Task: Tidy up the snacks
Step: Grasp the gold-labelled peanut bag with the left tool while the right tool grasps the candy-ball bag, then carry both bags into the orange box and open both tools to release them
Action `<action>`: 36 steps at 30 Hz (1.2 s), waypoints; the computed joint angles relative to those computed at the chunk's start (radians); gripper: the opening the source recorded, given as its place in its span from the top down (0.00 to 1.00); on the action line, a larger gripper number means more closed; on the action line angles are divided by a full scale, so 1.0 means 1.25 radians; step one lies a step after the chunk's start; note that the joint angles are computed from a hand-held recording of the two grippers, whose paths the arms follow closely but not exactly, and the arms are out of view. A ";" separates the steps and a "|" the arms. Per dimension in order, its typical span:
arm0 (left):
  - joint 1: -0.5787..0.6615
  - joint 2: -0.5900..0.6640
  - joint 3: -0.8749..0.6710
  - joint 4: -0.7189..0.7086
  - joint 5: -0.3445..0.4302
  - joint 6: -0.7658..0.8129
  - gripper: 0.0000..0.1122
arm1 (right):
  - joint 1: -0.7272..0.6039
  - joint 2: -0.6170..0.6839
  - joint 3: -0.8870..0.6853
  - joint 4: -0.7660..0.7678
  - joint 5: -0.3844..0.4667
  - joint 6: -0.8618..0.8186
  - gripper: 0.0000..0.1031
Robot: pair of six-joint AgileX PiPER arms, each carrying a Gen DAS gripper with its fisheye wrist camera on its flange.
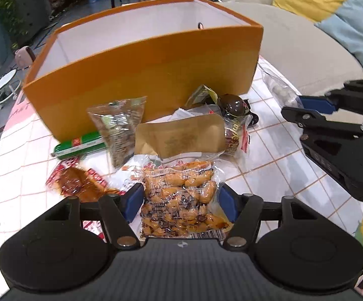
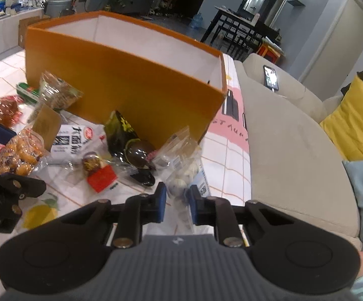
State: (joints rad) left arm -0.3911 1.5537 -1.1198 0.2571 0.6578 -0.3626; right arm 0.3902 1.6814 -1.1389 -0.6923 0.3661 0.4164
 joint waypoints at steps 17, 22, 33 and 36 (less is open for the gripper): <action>0.018 -0.155 0.016 -0.038 0.020 -0.040 0.35 | 0.005 -0.186 0.012 0.356 0.073 -0.213 0.89; 0.020 -0.173 -0.031 -0.025 0.044 -0.049 0.35 | 0.009 -0.243 0.007 0.397 0.079 -0.234 0.89; 0.103 -0.081 -0.264 -0.168 0.092 0.113 0.35 | -0.055 -0.197 -0.184 0.655 0.128 -0.440 0.89; 0.121 -0.024 -0.353 -0.203 0.112 0.157 0.35 | -0.075 -0.142 -0.274 0.720 0.156 -0.497 0.89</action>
State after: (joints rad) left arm -0.2394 1.5242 -1.5616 0.0031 0.7977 -0.1669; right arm 0.2959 1.5035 -1.4812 0.2072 0.5615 -0.2049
